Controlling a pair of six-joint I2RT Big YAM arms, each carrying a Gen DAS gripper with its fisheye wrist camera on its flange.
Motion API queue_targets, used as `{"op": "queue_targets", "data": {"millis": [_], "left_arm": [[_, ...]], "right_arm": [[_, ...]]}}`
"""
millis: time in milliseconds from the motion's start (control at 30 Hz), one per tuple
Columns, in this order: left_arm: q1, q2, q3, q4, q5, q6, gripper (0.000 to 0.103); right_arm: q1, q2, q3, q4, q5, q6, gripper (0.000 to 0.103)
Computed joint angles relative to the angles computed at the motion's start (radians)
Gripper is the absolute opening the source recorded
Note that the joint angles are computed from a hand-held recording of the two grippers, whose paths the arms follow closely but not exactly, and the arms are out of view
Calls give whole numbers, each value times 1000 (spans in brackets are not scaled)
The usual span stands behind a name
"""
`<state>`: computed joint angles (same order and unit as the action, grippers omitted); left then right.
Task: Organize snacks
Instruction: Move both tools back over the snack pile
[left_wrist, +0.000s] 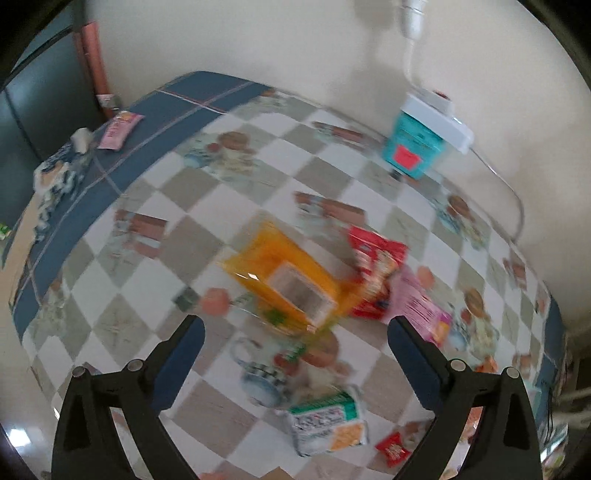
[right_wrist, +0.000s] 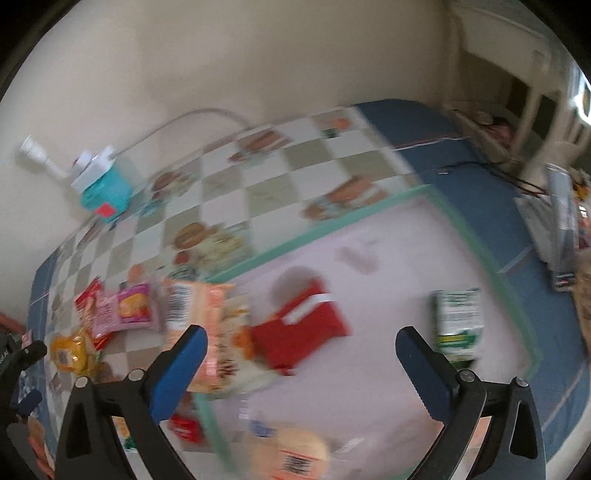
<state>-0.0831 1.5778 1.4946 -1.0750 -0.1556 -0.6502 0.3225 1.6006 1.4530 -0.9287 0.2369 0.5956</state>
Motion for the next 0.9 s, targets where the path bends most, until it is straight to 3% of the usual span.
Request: {"op": "queue_targets", "data": {"millis": [267, 500, 633, 900], "left_arm": [[79, -3, -22, 18, -13, -2, 99], [108, 19, -19, 27, 7, 4, 99], [104, 27, -18, 26, 16, 3, 99], [89, 33, -11, 24, 22, 14, 99]], "right_arm": [[61, 104, 88, 20, 18, -16, 103], [90, 196, 163, -64, 142, -23, 103], [64, 170, 124, -32, 115, -5, 103], [18, 140, 91, -64, 151, 41, 103]]}}
